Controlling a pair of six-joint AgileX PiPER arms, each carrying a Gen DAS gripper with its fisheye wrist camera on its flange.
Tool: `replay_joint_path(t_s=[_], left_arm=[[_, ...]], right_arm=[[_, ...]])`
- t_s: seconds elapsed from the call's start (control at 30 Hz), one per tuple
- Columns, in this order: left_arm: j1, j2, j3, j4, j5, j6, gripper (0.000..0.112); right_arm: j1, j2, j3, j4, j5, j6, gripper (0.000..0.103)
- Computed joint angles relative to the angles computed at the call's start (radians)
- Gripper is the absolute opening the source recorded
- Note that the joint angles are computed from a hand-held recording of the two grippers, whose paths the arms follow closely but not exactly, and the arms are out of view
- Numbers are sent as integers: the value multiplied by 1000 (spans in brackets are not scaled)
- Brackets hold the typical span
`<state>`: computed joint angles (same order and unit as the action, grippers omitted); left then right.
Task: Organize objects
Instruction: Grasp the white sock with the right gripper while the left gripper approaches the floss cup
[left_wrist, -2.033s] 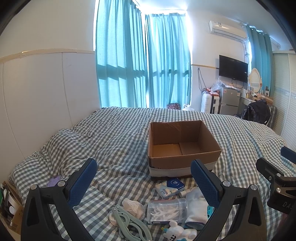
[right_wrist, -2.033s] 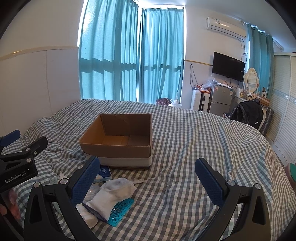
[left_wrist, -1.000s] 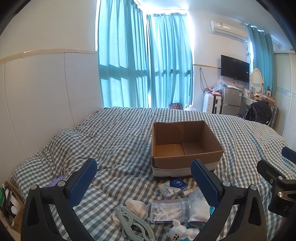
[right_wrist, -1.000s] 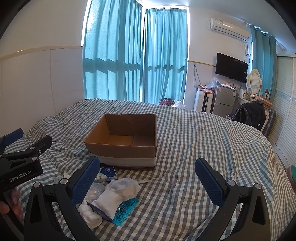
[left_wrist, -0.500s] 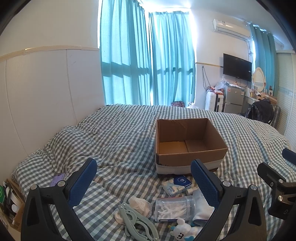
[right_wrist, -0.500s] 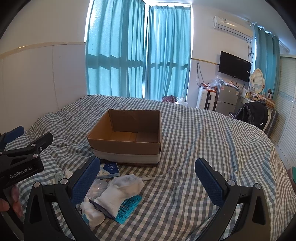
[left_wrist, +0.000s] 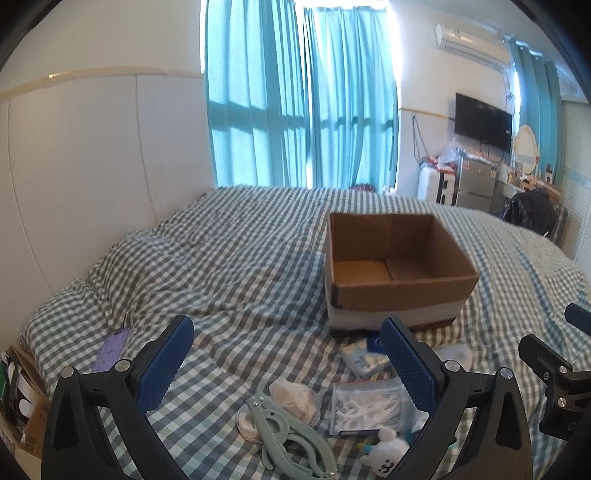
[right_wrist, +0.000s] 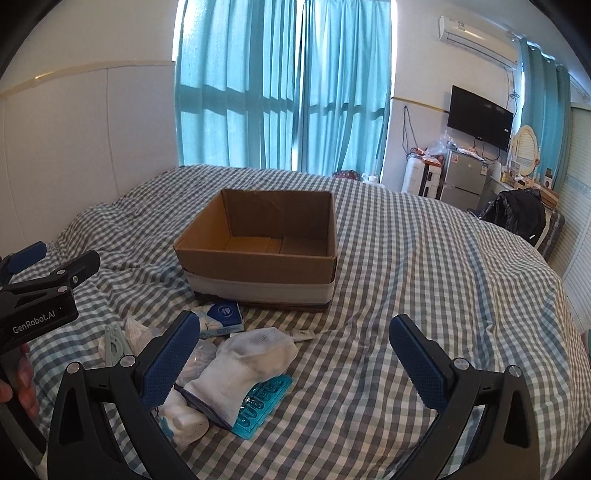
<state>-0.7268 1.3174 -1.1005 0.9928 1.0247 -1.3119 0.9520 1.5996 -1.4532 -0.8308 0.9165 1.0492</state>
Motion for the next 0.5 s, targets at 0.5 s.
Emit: replay_joint_path(t_s=[0.5], left_arm=[[187, 103, 151, -204, -160, 117, 91]], right_arm=[[-155, 273, -139, 358, -129, -264, 91]])
